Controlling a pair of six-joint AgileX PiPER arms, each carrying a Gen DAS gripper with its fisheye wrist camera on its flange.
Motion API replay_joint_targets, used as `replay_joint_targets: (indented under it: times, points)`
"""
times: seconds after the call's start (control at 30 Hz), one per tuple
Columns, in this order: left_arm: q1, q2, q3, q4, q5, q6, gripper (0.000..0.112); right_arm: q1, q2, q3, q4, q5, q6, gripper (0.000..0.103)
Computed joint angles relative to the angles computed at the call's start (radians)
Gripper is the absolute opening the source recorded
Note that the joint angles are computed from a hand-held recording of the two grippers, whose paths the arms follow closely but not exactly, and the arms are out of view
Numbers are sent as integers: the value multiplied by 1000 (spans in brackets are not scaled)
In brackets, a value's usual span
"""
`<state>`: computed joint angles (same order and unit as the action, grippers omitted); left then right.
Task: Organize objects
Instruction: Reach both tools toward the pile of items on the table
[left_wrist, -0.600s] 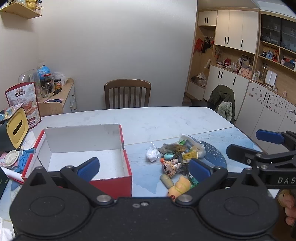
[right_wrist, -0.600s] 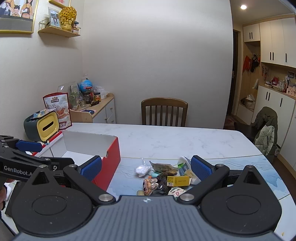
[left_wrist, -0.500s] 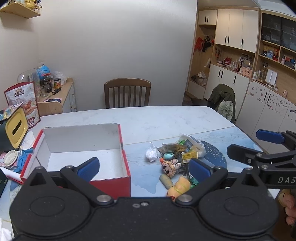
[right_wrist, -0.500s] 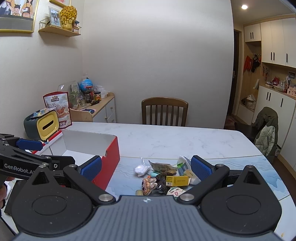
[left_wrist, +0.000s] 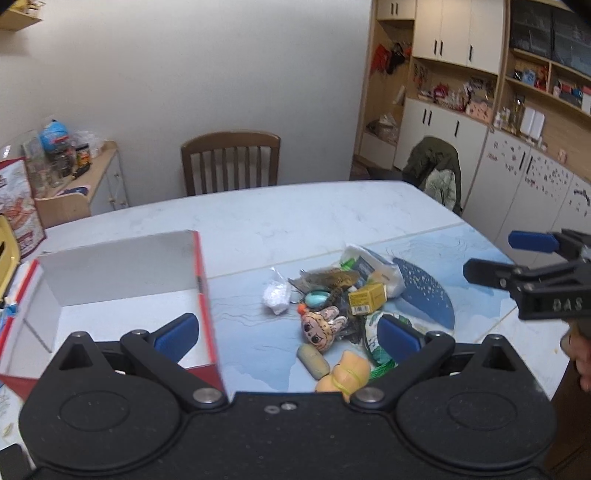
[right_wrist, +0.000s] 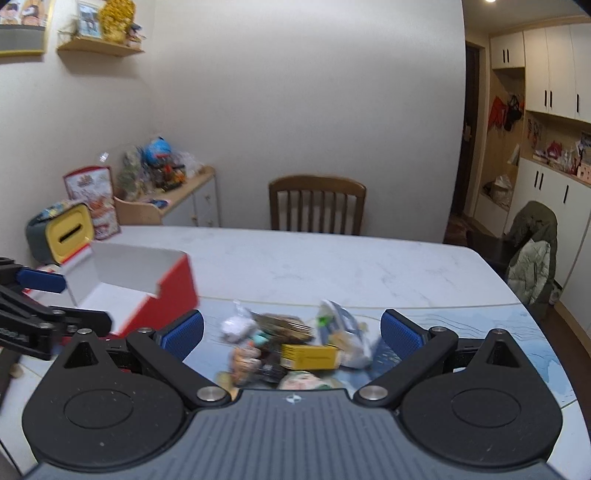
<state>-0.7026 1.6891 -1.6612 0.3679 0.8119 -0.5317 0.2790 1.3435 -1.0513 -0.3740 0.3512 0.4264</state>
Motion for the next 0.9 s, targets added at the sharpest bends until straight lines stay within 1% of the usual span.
replay_joint_targets:
  times: [0.1, 0.17, 0.27, 0.37, 0.4, 0.43, 0.53, 0.63, 0.7, 0.77, 0.83, 0.87, 0.9]
  points:
    - [-3, 56, -28, -16, -6, 11, 102, -88, 64, -17, 227, -29, -261, 102]
    - [-4, 90, -42, -22, -8, 16, 102, -129, 110, -28, 348, -38, -408, 102]
    - [-3, 138, -55, -33, -5, 19, 102, -180, 177, -47, 581, -40, -687, 102]
    - [8, 184, -63, -59, -1, 23, 102, -219, 252, -83, 774, -6, -918, 102]
    - [10, 199, -65, -60, 3, 18, 101, -228, 277, -92, 812, 6, -968, 102]
    - [13, 210, -66, -67, 6, 21, 100, -234, 303, -106, 828, 18, -997, 100]
    - [14, 232, -60, -92, -2, 30, 99, -248, 374, -148, 877, 62, -1085, 99]
    - [0, 248, -60, -108, -8, 36, 99, -259, 419, -167, 982, 100, -1234, 98]
    - [-12, 266, -72, -110, 0, 39, 97, -261, 443, -182, 1014, 127, -1292, 98]
    - [-23, 290, -94, -107, 15, 30, 96, -257, 469, -199, 1019, 147, -1318, 94]
    - [-25, 306, -103, -121, 19, 28, 96, -254, 488, -210, 1017, 154, -1339, 94]
    - [-26, 316, -113, -125, 22, 26, 95, -253, 500, -219, 1018, 159, -1347, 93]
    - [-28, 321, -115, -131, 21, 25, 91, -253, 512, -227, 1019, 167, -1353, 93]
